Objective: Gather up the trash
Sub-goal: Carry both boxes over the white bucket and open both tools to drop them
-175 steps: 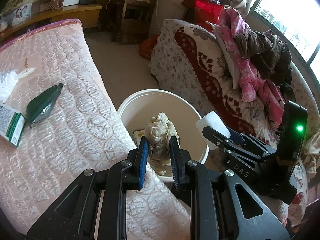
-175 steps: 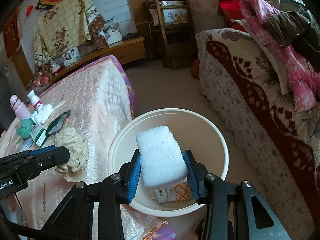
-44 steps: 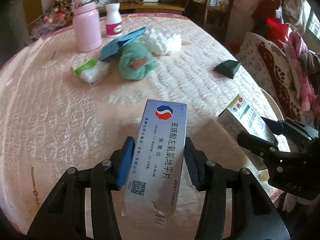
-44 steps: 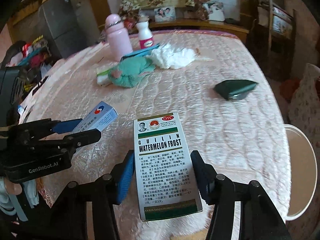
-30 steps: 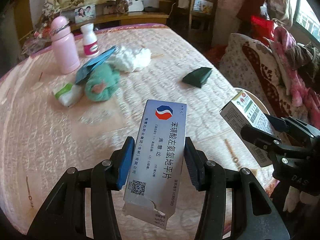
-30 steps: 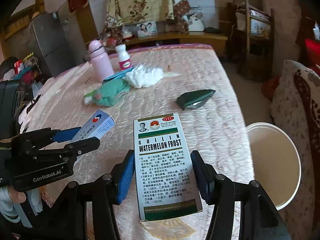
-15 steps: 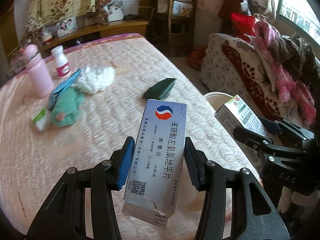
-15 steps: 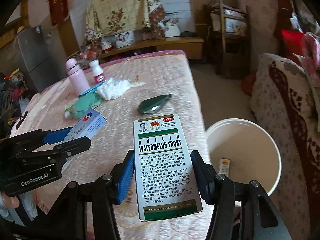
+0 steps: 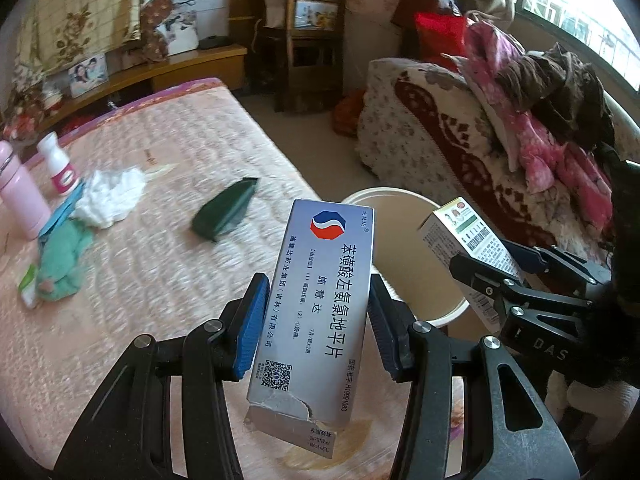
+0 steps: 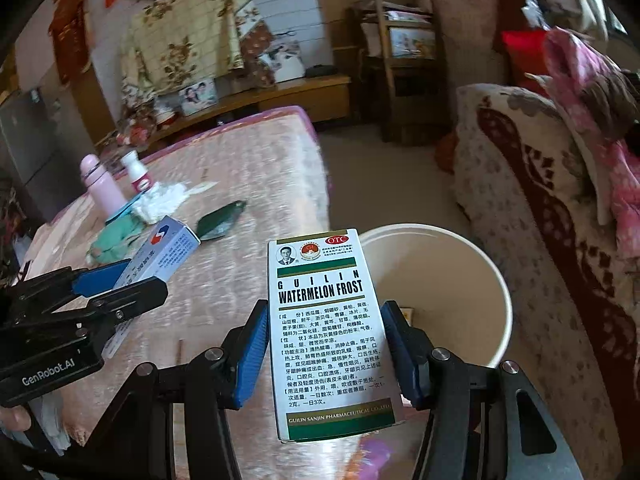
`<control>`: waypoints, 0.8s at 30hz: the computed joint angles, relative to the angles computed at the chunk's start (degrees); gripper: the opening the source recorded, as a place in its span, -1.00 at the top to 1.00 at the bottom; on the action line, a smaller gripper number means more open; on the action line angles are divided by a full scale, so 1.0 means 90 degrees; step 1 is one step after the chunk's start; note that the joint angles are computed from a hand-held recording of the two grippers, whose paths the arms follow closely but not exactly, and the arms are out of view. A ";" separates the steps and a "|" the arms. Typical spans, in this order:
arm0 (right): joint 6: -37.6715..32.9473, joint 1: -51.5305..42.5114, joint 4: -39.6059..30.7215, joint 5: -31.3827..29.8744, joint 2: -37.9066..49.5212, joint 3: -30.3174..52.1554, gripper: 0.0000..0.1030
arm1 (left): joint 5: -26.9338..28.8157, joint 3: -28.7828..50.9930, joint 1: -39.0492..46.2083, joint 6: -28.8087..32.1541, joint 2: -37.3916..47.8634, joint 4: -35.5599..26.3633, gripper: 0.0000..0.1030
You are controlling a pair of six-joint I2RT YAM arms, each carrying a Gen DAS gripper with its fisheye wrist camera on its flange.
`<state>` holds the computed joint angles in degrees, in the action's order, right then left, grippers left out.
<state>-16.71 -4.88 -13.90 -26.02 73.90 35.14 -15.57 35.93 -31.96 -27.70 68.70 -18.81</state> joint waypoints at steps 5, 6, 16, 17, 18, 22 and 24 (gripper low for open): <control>-0.0162 -0.0476 0.0015 -0.0152 0.0319 0.0170 -0.05 | 0.0002 0.0318 -0.0149 0.0009 0.0486 0.0162 0.08; -0.0179 -0.0560 0.0025 -0.0174 0.0398 0.0213 -0.05 | 0.0001 0.0375 -0.0170 0.0008 0.0580 0.0194 0.08; -0.0345 -0.1092 0.0068 -0.0321 0.0833 0.0434 -0.05 | 0.0030 0.0590 -0.0282 -0.0039 0.1097 0.0401 0.08; -0.0358 -0.1115 0.0073 -0.0326 0.0878 0.0459 -0.05 | 0.0037 0.0595 -0.0283 -0.0040 0.1119 0.0412 0.08; -0.0361 -0.1130 0.0081 -0.0326 0.0900 0.0466 -0.05 | 0.0050 0.0616 -0.0282 -0.0043 0.1167 0.0429 0.08; -0.0382 -0.1186 0.0115 -0.0340 0.1063 0.0545 -0.05 | 0.0086 0.0659 -0.0273 -0.0060 0.1278 0.0482 0.08; -0.0392 -0.1190 0.0123 -0.0328 0.1107 0.0572 -0.05 | 0.0097 0.0705 -0.0277 -0.0058 0.1362 0.0501 0.08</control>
<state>-20.24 -15.58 -12.80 -28.97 83.86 40.29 -14.69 42.28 -34.46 -28.22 80.95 -14.31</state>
